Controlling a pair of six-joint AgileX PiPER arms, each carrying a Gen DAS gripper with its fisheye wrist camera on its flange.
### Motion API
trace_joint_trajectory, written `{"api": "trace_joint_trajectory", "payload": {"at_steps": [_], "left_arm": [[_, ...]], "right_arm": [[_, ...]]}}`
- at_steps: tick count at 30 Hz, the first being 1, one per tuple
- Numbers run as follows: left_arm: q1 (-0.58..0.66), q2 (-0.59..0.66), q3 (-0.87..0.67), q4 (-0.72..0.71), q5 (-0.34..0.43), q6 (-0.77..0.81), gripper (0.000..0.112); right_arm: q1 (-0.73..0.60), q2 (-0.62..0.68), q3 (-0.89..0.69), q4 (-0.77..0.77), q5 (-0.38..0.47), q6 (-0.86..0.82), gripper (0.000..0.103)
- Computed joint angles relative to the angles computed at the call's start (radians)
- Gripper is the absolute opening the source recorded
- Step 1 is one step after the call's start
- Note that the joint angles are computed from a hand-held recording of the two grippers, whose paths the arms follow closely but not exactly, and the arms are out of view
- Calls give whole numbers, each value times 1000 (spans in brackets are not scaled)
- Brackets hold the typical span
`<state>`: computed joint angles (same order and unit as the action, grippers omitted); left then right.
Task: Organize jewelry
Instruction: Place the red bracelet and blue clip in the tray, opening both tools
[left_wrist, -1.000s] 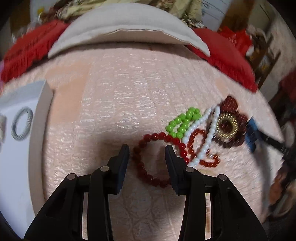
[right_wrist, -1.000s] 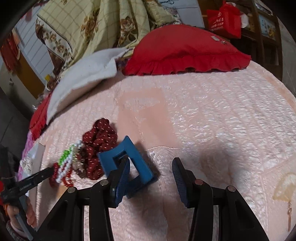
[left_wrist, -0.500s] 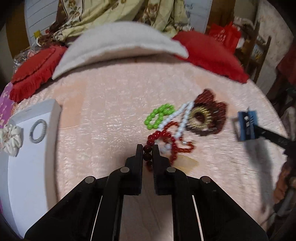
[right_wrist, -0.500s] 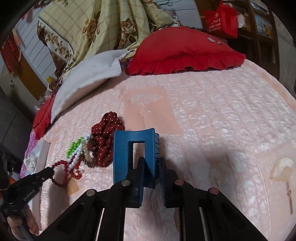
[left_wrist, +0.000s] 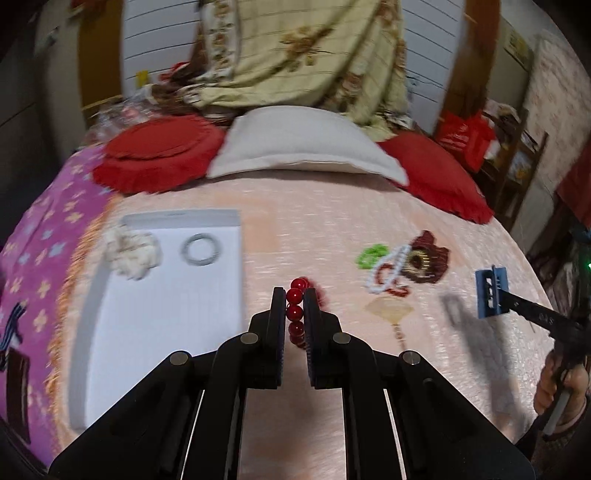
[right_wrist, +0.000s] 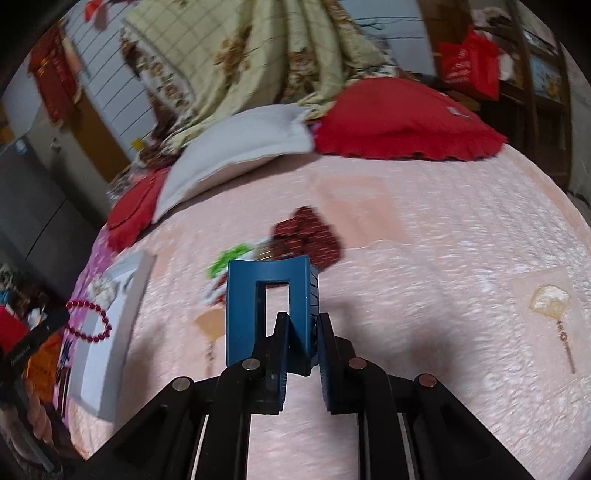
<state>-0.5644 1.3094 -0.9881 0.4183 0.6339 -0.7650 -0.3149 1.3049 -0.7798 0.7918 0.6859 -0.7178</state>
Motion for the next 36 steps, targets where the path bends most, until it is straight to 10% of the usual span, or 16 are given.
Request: {"api": "trace_joint_trajectory", "payload": {"at_steps": [7, 18, 36], "left_arm": [[252, -41, 108, -113, -23, 182, 8], [584, 173, 97, -521, -198, 657, 8], [709, 448, -103, -677, -189, 805, 8]], "right_arm": [[372, -26, -39, -197, -77, 327, 14], [828, 359, -432, -363, -114, 667, 14], [1009, 996, -1280, -736, 231, 1001, 14]]}}
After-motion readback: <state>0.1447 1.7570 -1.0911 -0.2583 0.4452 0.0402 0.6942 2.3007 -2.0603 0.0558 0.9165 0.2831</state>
